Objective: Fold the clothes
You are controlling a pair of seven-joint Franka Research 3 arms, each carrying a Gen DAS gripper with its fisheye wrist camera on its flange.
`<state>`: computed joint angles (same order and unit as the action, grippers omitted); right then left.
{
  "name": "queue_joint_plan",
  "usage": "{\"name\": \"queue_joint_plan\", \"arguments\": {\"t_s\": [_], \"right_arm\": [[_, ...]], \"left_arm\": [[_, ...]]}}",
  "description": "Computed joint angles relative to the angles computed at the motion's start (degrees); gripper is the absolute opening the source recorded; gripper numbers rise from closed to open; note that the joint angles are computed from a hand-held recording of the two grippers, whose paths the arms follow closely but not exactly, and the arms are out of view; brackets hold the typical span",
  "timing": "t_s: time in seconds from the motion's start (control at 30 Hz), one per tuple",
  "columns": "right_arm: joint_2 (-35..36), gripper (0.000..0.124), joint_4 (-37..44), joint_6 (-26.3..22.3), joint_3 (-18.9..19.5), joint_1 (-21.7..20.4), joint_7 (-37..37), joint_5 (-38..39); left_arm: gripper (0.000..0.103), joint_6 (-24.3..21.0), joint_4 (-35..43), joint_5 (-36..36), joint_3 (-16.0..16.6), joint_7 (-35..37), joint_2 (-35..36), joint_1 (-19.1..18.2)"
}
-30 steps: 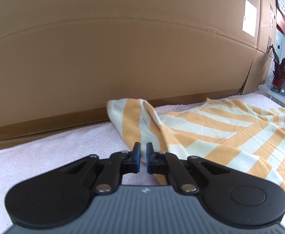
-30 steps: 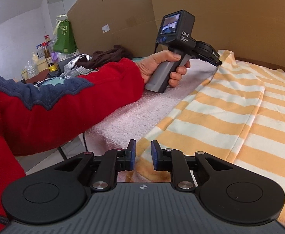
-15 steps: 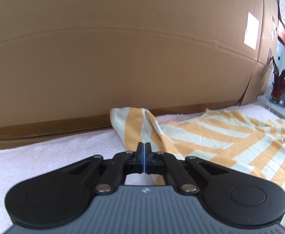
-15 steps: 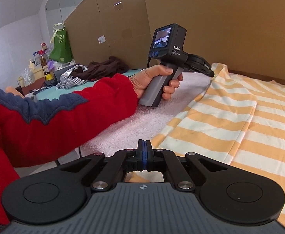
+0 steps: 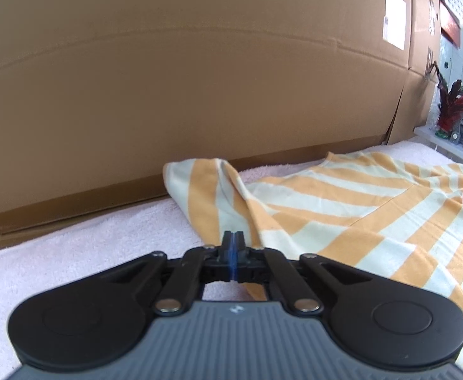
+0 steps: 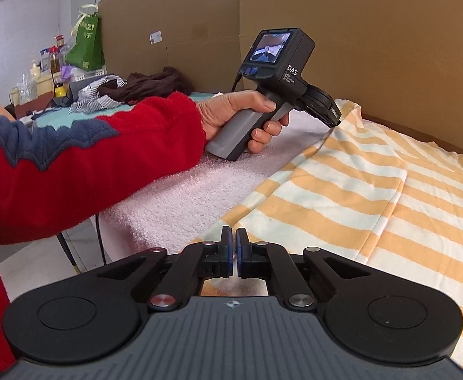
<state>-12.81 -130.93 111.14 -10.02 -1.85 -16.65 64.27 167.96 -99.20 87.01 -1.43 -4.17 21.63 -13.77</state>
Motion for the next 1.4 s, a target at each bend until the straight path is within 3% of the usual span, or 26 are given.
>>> {"name": "queue_joint_plan", "arguments": {"t_s": [0.2,0.27,0.37,0.47,0.5,0.57,0.63,0.77,0.83,0.9,1.03,1.17,1.3,1.4], "right_arm": [[3.04,0.002,4.75,-7.78,-1.19,-1.15,6.51,2.86],[3.45,0.002,4.73,-8.12,-0.51,-1.36,6.42,2.48],[2.99,0.003,3.38,-5.76,0.81,-1.25,4.42,-0.92],[3.03,0.003,3.20,-5.97,0.80,-1.41,3.54,-4.67],[3.11,0.005,3.40,-6.65,0.47,-1.59,3.52,-4.74],[3.92,0.013,4.64,-9.02,-0.28,-2.12,4.87,-3.92],[4.83,0.013,5.60,-10.69,-0.67,-2.72,5.99,-1.88],[3.83,0.013,3.51,-2.38,1.28,-2.22,5.16,-0.94],[4.35,0.013,3.34,-1.70,1.03,-1.92,5.12,-0.12],[5.30,0.013,3.69,-2.94,0.53,-2.07,5.24,0.93],[7.28,0.013,5.10,-6.11,0.14,-2.98,5.56,1.71],[9.19,0.013,6.77,-9.38,0.22,-4.16,6.10,1.84],[10.44,0.013,7.23,-11.36,0.50,-5.12,4.79,2.68],[12.38,0.013,8.74,-13.51,0.78,-5.78,5.91,2.90]], "left_arm": [[0.000,0.69,0.03,4.92,-0.01,-8.57,-0.85,0.74],[0.000,0.33,-0.11,4.71,-0.40,-8.98,-0.93,1.22],[0.000,-0.13,-0.26,-0.64,-1.24,-2.73,-0.39,1.75],[0.000,2.82,-0.20,-5.22,-0.79,2.48,0.28,1.71],[0.005,3.03,-0.21,-4.96,-0.22,2.52,0.26,1.12],[0.030,4.61,-0.40,-6.96,-0.06,4.98,0.49,1.17],[0.030,6.43,-0.39,-7.19,0.96,5.20,0.64,0.57],[0.029,11.33,-0.13,-4.35,3.18,0.11,0.63,0.02],[0.037,14.16,0.47,0.58,4.79,-7.53,0.40,-0.26],[0.043,13.90,0.84,3.25,4.17,-12.11,0.18,0.57],[0.043,13.39,-0.79,-11.19,-0.23,3.07,0.77,3.83],[0.046,10.46,-1.00,-7.02,4.27,-1.05,-0.79,-1.11],[0.046,9.67,-1.34,-3.18,4.21,-6.68,-2.24,-0.78],[0.050,7.84,-1.26,-12.72,0.23,5.42,-1.55,1.61]]}}
